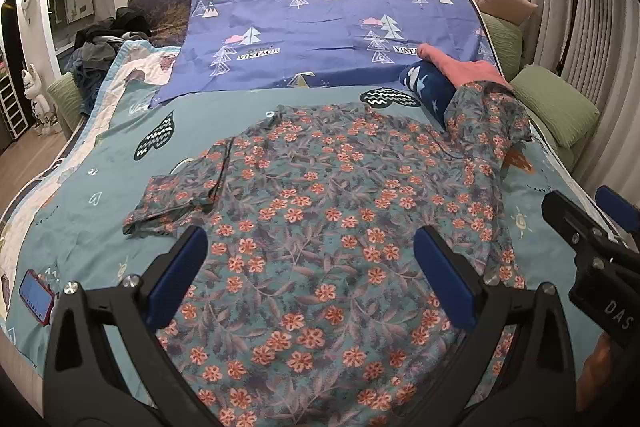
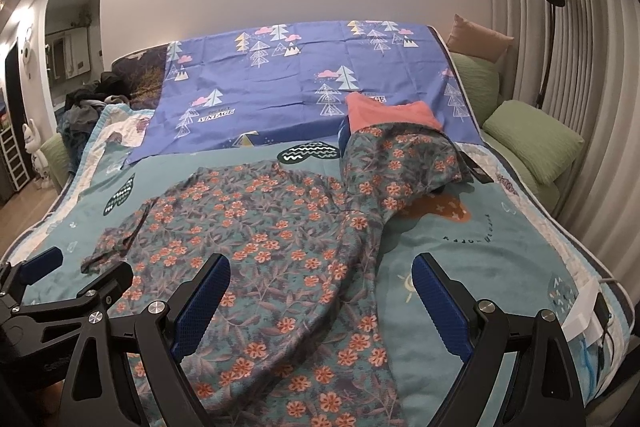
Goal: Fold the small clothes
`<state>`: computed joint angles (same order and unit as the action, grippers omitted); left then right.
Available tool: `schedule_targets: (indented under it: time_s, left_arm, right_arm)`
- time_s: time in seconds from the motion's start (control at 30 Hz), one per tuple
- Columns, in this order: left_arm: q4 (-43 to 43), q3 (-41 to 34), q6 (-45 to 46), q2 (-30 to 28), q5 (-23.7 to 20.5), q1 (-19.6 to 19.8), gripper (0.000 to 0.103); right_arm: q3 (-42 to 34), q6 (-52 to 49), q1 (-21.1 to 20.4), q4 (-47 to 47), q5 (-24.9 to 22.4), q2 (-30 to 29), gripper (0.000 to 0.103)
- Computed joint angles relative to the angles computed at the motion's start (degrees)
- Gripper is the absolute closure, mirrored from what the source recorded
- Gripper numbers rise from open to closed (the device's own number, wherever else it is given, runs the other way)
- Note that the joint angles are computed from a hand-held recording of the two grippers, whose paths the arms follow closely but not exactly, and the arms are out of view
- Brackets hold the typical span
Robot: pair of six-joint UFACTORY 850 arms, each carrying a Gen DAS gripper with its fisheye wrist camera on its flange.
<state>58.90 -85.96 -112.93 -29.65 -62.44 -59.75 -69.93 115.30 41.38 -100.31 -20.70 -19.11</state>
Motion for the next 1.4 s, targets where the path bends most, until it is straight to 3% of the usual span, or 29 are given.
schedule_targets:
  time_s: [0.83, 1.03, 1.17, 1.4]
  left_arm:
    - [0.8, 3.4, -2.5, 2.1, -0.2, 0.3, 0.001]
    - [0.6, 4.3, -3.1, 2.6, -0.4, 0.5, 0.001]
    - [-0.1, 4.7, -3.2, 2.8, -0.2, 0.8, 0.001]
    - [0.0, 5.5, -3.7, 3.1, -0.5, 1.0, 0.001]
  right_arm:
    - [-2.4, -2.5, 1.2, 1.4, -0.1, -1.7, 0.011]
    - [-3.2, -4.6, 1.4, 3.1, 0.4, -2.3, 0.016]
    - [-3.8, -6.1, 1.3, 4.1, 1.7, -2.7, 0.032]
    - [-5.6, -11.6, 0.9, 9.8, 4.4, -4.1, 0.042]
